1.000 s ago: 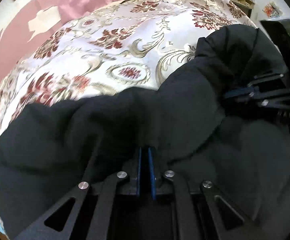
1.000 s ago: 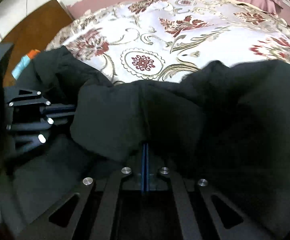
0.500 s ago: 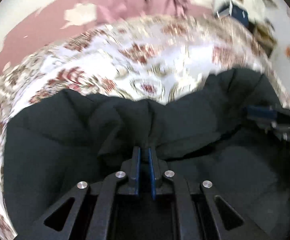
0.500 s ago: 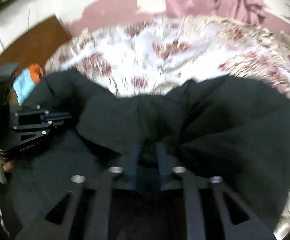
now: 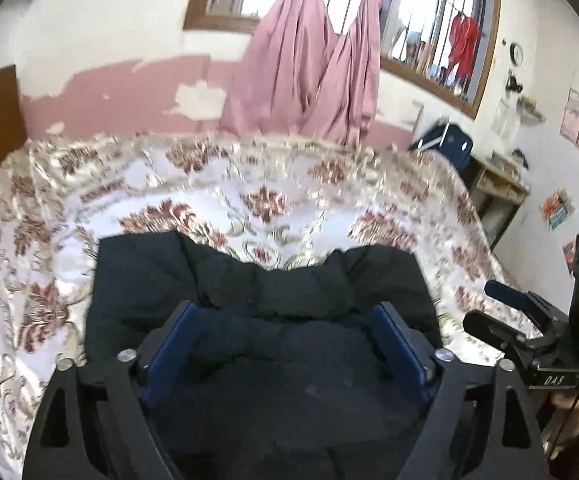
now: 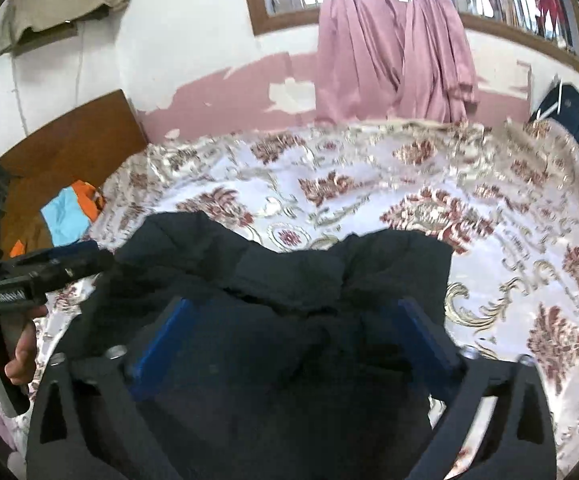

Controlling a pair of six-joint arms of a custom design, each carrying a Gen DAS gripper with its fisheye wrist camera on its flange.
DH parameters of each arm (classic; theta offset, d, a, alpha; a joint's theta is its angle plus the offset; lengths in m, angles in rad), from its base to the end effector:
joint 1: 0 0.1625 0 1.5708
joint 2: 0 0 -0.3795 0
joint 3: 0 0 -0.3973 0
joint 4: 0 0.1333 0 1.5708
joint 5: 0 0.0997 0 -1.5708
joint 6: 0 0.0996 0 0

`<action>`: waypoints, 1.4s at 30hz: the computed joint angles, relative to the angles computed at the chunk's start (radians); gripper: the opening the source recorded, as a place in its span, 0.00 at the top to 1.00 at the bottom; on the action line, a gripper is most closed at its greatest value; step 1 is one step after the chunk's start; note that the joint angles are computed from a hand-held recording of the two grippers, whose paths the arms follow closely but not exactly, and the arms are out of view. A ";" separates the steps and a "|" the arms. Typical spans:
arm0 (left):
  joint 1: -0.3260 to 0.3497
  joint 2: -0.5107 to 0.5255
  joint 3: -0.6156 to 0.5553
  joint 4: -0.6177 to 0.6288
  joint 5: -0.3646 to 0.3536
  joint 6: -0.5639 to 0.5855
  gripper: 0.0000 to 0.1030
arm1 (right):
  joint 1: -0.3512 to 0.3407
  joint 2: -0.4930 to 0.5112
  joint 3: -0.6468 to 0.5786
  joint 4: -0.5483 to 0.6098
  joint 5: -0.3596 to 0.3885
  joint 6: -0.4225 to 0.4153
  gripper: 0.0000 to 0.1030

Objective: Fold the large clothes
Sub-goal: 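Release the folded jacket and raise both grippers away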

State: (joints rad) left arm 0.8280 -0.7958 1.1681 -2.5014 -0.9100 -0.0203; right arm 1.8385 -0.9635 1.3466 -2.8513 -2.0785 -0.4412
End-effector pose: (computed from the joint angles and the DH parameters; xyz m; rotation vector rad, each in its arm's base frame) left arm -0.3721 -0.6927 0.2752 0.6674 2.4762 -1.0049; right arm 0.2711 -0.6673 0.3493 0.5427 -2.3158 1.0790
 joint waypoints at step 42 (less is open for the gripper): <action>-0.455 -0.823 0.930 0.188 0.465 -0.426 0.00 | 0.414 -0.339 0.691 -0.575 -0.270 0.023 0.01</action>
